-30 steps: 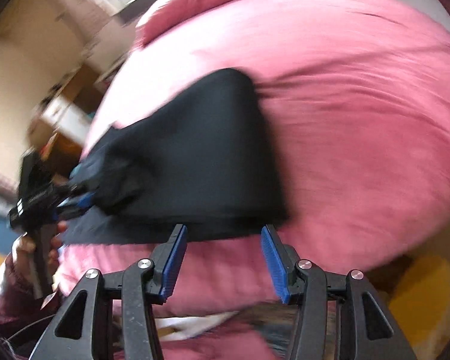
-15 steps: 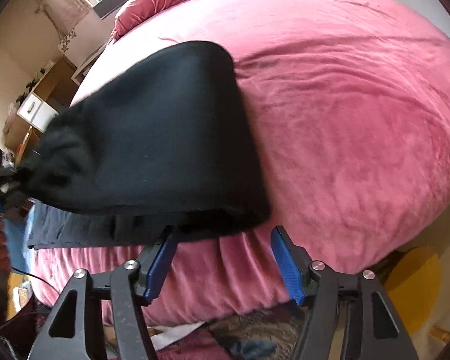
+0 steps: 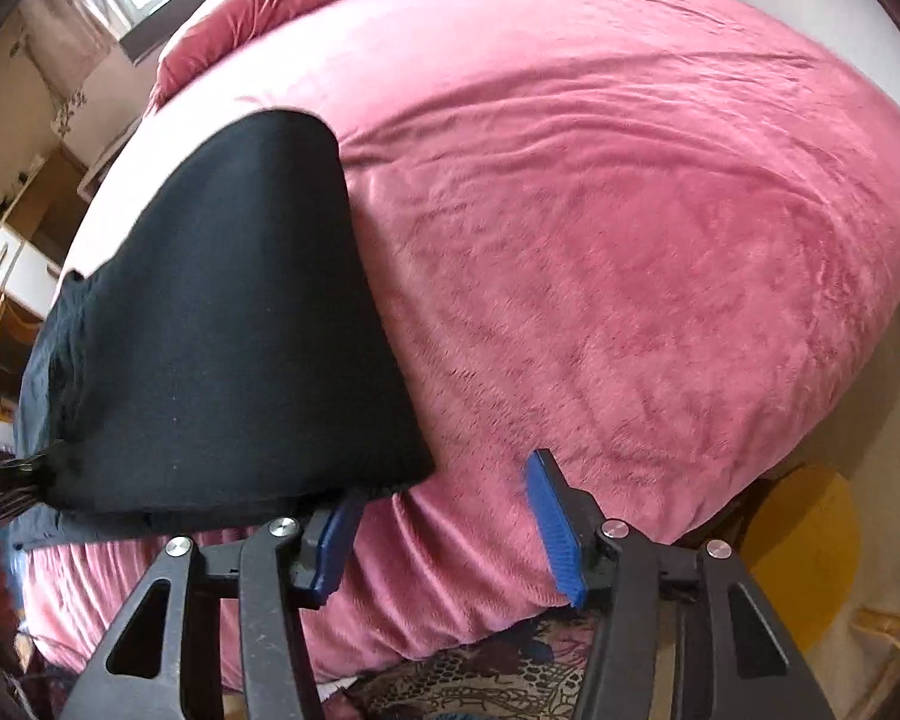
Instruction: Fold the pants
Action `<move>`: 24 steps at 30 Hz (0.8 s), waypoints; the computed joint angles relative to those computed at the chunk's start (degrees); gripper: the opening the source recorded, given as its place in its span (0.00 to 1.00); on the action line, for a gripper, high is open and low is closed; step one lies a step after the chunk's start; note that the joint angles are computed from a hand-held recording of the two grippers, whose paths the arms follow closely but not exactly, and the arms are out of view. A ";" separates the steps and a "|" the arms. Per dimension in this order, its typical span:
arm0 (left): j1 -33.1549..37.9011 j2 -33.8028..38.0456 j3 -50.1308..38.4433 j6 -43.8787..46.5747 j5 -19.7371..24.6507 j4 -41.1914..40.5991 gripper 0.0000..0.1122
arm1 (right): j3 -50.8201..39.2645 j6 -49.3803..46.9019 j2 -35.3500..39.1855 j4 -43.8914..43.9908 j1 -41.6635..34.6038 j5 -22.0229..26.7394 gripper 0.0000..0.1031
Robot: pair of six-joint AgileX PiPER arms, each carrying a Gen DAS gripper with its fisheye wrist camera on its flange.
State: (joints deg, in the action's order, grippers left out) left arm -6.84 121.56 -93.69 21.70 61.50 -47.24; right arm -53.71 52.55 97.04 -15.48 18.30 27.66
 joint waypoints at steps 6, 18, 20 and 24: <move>-3.27 -0.94 -1.70 -0.51 -2.71 4.32 0.17 | -0.71 -16.87 -4.86 7.08 1.18 8.09 0.53; -1.08 -8.44 7.95 4.96 -7.74 3.87 0.25 | -25.26 -30.83 7.62 14.38 9.98 7.81 0.53; -0.26 -8.62 7.92 4.87 -7.25 4.58 0.26 | -32.56 -33.03 13.85 15.69 11.17 9.36 0.53; 0.32 -10.01 10.50 7.27 -8.55 3.97 0.26 | -46.50 -37.00 24.33 19.90 11.95 13.34 0.51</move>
State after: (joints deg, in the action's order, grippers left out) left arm -6.52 111.56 -83.19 28.97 52.95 -43.27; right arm -100.21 15.56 121.37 4.42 30.25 41.00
